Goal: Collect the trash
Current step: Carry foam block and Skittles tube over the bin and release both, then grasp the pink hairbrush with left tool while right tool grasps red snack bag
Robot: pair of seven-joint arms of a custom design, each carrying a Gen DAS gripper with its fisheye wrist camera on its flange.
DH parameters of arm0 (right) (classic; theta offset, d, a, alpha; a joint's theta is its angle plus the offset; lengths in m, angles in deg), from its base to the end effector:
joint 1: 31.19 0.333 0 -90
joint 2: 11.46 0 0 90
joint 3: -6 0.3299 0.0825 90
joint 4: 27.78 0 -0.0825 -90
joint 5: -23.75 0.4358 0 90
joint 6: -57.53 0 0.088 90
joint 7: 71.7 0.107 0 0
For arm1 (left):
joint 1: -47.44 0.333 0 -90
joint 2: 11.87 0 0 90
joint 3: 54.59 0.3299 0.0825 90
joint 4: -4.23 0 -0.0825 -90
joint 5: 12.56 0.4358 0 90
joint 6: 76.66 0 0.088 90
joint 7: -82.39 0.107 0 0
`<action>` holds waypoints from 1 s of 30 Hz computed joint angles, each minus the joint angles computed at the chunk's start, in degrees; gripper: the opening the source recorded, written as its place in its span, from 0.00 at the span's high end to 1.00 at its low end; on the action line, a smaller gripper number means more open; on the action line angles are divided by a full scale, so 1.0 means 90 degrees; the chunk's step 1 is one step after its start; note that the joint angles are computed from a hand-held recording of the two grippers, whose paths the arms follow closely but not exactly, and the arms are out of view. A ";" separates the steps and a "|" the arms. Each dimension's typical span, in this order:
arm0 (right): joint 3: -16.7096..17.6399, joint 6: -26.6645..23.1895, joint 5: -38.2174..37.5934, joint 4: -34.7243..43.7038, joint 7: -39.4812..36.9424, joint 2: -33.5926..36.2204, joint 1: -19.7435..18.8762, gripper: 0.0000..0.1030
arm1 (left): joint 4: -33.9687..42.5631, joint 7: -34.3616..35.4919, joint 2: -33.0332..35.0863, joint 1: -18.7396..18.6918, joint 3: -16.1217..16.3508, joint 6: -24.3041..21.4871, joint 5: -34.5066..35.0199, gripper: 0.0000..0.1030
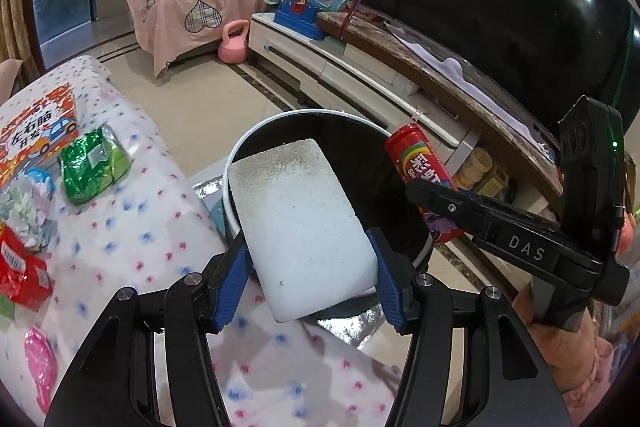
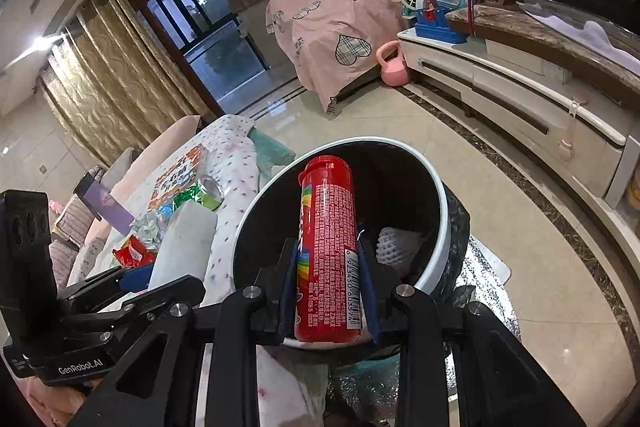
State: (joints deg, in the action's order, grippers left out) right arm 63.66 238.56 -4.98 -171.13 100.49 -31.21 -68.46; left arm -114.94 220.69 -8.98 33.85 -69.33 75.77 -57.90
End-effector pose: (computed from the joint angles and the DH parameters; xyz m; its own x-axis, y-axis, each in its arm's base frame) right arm 0.4769 0.2342 0.4098 -0.2616 -0.8741 -0.4094 -0.5865 0.4808 -0.6518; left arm 0.5715 -0.2833 0.4427 -0.6982 -0.6869 0.2017 -0.6246 0.4468 -0.6405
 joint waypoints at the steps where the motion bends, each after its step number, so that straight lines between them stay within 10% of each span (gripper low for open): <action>1: 0.0026 -0.0013 -0.0023 0.0027 -0.0013 0.0044 -0.0053 0.72 | 0.0039 -0.0041 0.0041 -0.0007 -0.0002 0.0002 0.0049 0.45; 16: 0.0190 -0.0350 -0.1094 0.0461 0.0517 0.0740 -0.0499 0.71 | 0.0550 -0.0918 0.0628 0.0094 -0.0169 -0.0067 0.0910 0.29; 30: 0.0467 0.0139 -0.1812 0.0293 0.1966 -0.0043 -0.0691 0.30 | -0.0372 0.0086 -0.0175 0.0346 0.0066 -0.0038 -0.0537 0.25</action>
State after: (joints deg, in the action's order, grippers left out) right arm 67.87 239.81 -21.29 -168.49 118.18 -31.59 -74.68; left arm -118.29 221.46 -10.56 36.96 -68.74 75.43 -62.74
